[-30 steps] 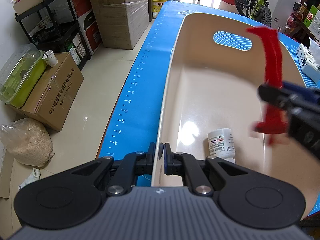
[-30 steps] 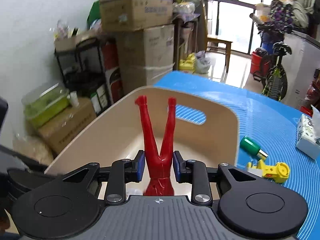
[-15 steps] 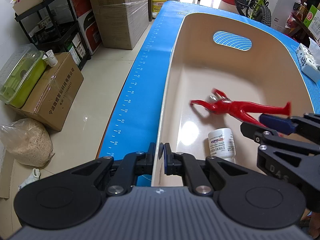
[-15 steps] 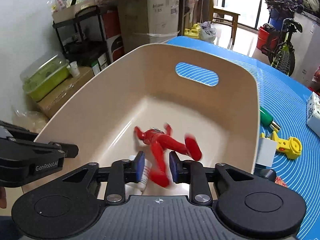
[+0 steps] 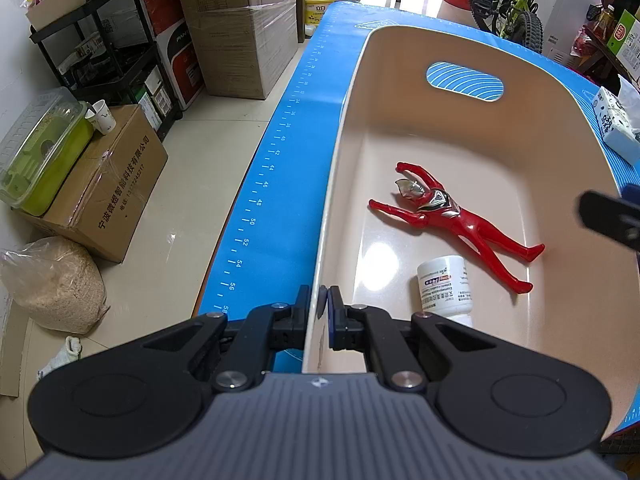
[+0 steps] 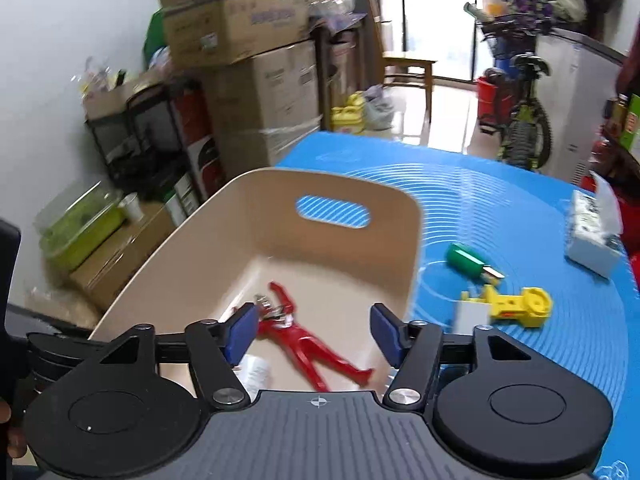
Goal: Organize rigid objects
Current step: 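Move the right gripper to the tape roll and grasp its rim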
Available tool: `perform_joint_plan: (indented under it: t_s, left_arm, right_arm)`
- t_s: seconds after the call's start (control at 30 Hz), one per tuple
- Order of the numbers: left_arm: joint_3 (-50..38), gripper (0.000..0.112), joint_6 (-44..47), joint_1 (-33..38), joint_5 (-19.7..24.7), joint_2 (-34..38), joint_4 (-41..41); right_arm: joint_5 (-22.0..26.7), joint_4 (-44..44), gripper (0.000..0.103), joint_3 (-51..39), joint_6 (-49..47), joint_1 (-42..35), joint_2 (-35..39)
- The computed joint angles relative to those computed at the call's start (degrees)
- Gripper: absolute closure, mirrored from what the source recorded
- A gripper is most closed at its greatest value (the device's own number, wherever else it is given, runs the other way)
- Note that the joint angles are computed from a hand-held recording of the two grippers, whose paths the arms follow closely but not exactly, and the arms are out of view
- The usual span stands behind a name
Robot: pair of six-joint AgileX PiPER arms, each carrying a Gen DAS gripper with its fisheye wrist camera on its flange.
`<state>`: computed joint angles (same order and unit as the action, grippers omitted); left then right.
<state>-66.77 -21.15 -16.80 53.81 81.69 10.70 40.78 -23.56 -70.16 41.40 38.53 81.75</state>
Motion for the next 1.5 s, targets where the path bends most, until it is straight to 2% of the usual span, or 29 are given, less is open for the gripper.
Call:
perform_joint_plan:
  t_s: [0.13,0.23,0.3,0.5,0.73,1.3,1.5]
  left_arm:
    - [0.0,0.103,-0.1,-0.1,0.0,0.0,0.1]
    - [0.0,0.103,-0.1,0.0,0.0,0.0,0.1]
    - [0.0,0.103,-0.1,0.0,0.0,0.0,0.0]
    - [0.0,0.103,-0.2,-0.1,0.0,0.0,0.1]
    - [0.1,0.103,-0.1,0.0,0.0,0.0,0.1]
    - [0.0,0.102,-0.2,-0.1,0.0,0.0,0.1]
    - [0.0,0.102,-0.2,-0.1,0.0,0.0,0.2]
  right_arm:
    - [0.0,-1.4,0.029,3.6,1.5,-2.9,-3.6]
    - [-0.3,-4.6,0.022,7.6,6.0,-4.9,-6.4]
    - [-0.4,-6.1,0.021,10.1,8.6,-6.4,-7.7]
    - [-0.4,-10.3,0.012,16.6,13.9,-8.8,-9.2]
    - [-3.3,-8.6,0.003,21.8,13.8,-12.5,-8.7]
    - [-8.1,-7.4,0.002,23.7,16.2,-13.1,-0.5]
    - [-9.4,-13.5,0.003,24.3,22.9,-12.0,0.3]
